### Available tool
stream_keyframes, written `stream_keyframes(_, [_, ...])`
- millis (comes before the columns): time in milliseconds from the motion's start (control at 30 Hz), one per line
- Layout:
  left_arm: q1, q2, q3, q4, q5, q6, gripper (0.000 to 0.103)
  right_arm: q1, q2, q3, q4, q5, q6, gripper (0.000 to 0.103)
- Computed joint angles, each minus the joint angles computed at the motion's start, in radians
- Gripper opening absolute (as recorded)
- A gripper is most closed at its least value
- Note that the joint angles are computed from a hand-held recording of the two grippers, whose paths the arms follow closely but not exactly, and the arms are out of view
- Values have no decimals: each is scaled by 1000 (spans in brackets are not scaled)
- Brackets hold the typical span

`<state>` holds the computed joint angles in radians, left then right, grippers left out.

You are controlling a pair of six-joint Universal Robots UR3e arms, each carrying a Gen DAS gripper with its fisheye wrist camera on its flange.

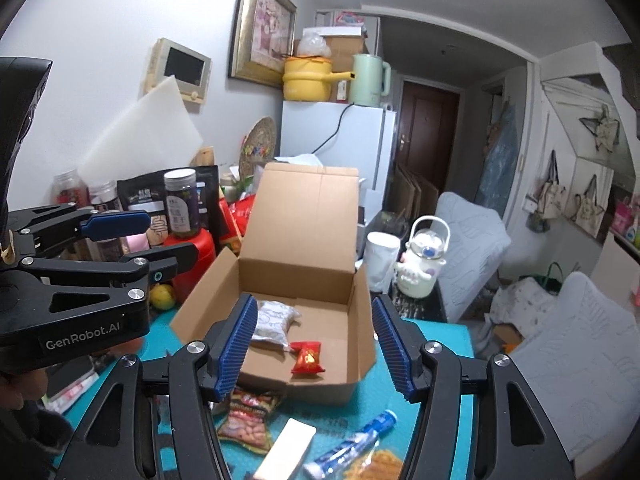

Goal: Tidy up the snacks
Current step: 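Withdraw both grippers from the box back toward the table snacks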

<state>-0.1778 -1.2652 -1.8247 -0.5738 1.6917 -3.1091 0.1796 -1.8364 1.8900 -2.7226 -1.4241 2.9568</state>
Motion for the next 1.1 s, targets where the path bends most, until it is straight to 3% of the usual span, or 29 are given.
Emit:
stream_keyframes(33, [-6,13,-9,0,3,0,57,0,-31,20,6,-1,2,60])
stream_keyframes(167, [-42,84,-80,42,36,-3,81,-6,-124,79,27,-4,5,62])
stream_keyframes(333, [-82,165,-140,39,55,-12,81,-5,-246,155,56,-16,14,66])
stream_keyframes(433, [-98,224,-188,37,51,-10,81,-16,-326,202,88,-2,23,75])
stream_keyframes(600, [-109,303,-252,2,20,-13,81,13,-428,276,123,-51,55,75])
stream_keyframes(733, [-54,386,-314,-64,-85,-3,81,21,-518,345,175,-75,97,75])
stream_keyframes(800, [-51,398,-335,-78,-97,-4,81,20,-562,376,202,-80,114,75])
stream_keyframes(1000, [-70,433,-416,-107,-107,-25,81,150,-566,461,184,-230,194,75])
stream_keyframes(1100, [-91,435,-451,-107,-91,-43,81,138,-608,525,191,-219,225,75])
